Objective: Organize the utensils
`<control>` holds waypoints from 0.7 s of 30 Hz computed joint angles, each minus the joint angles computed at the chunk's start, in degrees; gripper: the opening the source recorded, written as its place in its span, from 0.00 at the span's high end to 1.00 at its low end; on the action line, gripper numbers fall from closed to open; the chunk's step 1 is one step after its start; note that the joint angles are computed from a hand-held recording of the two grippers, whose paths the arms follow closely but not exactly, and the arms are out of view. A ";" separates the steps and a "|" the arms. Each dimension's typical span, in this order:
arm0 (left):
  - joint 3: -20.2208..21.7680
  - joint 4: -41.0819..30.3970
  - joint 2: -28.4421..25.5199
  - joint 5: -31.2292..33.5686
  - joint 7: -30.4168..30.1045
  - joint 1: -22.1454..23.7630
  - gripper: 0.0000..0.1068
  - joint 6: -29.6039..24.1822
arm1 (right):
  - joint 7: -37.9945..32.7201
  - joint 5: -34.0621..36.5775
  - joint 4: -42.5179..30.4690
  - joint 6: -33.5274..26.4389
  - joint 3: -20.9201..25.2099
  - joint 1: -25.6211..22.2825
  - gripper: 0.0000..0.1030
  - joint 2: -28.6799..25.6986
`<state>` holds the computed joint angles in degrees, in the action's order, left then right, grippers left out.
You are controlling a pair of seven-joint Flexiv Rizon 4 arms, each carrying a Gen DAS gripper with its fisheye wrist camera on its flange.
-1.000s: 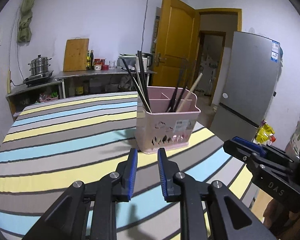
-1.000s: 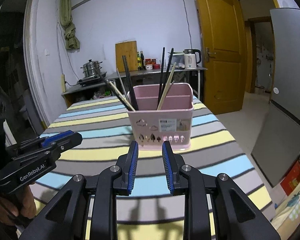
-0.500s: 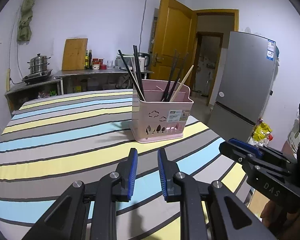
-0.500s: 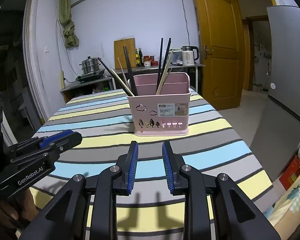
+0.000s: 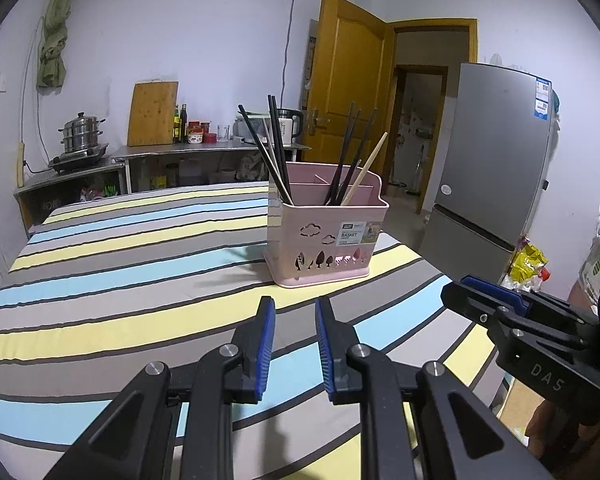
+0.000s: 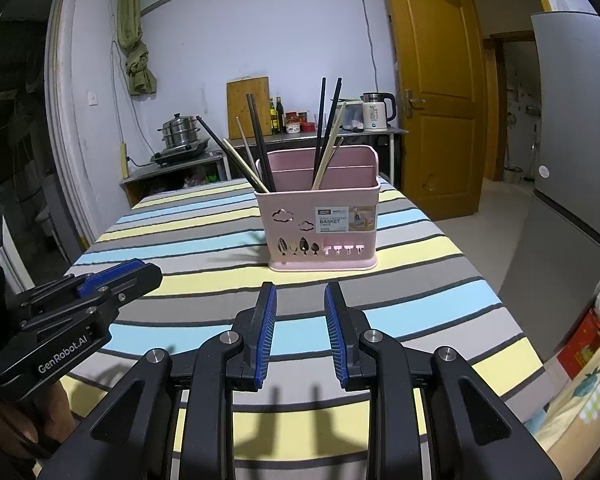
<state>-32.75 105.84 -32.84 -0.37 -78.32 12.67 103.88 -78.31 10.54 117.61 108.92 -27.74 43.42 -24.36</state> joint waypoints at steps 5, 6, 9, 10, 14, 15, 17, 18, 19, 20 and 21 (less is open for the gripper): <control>0.17 -0.05 0.00 -0.05 -0.03 -0.09 0.81 -0.13 | -0.19 0.22 0.20 0.03 -0.51 0.65 0.75 0.08; 0.17 -0.05 0.00 -0.06 -0.02 -0.09 0.81 -0.12 | -0.24 0.36 0.36 0.10 -0.77 0.97 0.75 0.16; 0.22 -0.06 0.02 -0.10 0.03 -0.14 0.81 -0.16 | -0.32 0.52 0.45 0.13 -0.94 1.21 0.75 0.16; 0.18 -0.06 -0.01 -0.08 0.06 -0.11 0.81 -0.09 | -0.34 0.54 0.44 0.12 -0.93 1.21 0.75 0.16; 0.15 -0.04 0.00 -0.11 0.04 -0.09 0.81 -0.12 | -0.40 0.58 0.41 0.13 -0.80 1.12 0.75 0.17; 0.07 -0.04 -0.01 -0.13 0.03 -0.02 0.81 -0.15 | -0.40 0.59 0.41 0.06 -0.81 1.14 0.75 0.21; 0.26 0.00 0.05 -0.26 -0.10 -0.24 0.81 -0.13 | -0.33 0.64 0.48 -0.11 -1.10 1.48 0.75 0.30; 0.23 -0.02 0.04 -0.28 -0.12 -0.21 0.81 -0.17 | -0.28 0.66 0.52 0.00 -1.16 1.57 0.75 0.23; 0.22 -0.08 -0.03 -0.27 -0.10 -0.23 0.81 -0.18 | -0.27 0.66 0.55 -0.04 -1.23 1.64 0.75 0.25; 0.26 -0.09 -0.05 -0.27 -0.09 -0.27 0.81 -0.15 | -0.24 0.64 0.55 -0.03 -1.24 1.64 0.75 0.25; 0.26 -0.09 -0.05 -0.26 -0.10 -0.27 0.81 -0.15 | -0.24 0.62 0.54 0.00 -1.27 1.64 0.75 0.22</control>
<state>-32.49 105.74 -32.89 -0.63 -78.41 12.40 103.73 -78.55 11.16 118.16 108.92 -29.00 45.06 -24.13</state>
